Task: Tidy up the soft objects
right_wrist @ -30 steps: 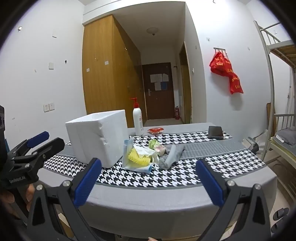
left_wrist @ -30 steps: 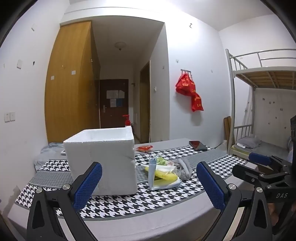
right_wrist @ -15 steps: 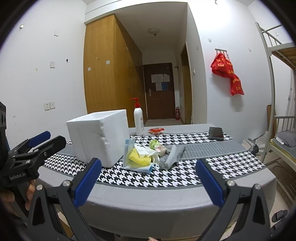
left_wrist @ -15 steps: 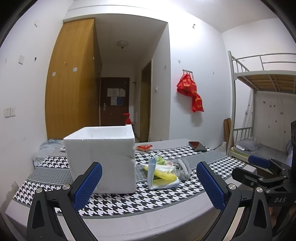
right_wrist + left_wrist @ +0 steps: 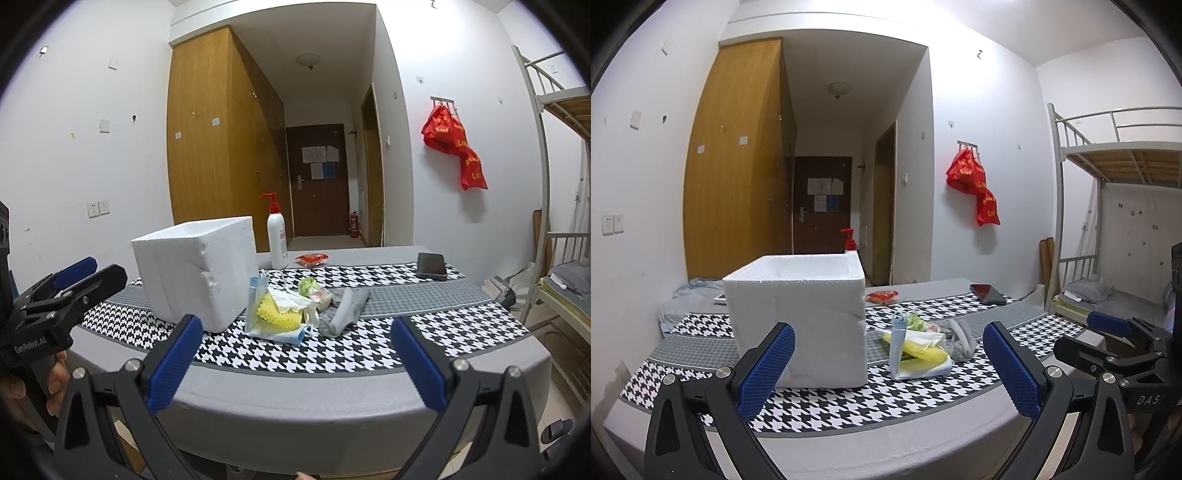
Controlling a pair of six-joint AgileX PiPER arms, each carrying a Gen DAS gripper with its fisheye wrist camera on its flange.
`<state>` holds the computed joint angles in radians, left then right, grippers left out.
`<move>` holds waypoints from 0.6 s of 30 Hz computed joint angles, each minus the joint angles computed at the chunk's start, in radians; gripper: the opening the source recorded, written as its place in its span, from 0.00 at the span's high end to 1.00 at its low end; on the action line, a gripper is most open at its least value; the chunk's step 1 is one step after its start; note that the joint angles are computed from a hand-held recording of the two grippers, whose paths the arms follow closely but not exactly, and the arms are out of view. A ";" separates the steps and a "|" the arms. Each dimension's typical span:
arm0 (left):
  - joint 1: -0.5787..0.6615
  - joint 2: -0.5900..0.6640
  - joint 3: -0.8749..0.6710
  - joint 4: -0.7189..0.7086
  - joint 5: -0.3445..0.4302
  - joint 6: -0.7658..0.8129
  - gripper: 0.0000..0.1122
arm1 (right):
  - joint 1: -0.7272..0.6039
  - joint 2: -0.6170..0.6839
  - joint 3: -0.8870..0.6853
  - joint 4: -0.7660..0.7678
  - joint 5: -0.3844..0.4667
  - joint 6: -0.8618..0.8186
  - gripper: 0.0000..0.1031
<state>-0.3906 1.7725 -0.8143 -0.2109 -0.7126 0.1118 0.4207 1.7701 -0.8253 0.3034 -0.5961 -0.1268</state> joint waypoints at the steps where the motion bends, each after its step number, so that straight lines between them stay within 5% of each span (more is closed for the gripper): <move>1: 0.000 0.000 -0.001 -0.002 0.001 0.001 0.09 | 0.001 0.000 -0.002 0.000 0.002 0.000 0.00; 18: -0.007 -0.001 -0.004 -0.018 0.005 0.017 0.09 | 0.000 0.001 -0.005 0.002 0.005 -0.003 0.00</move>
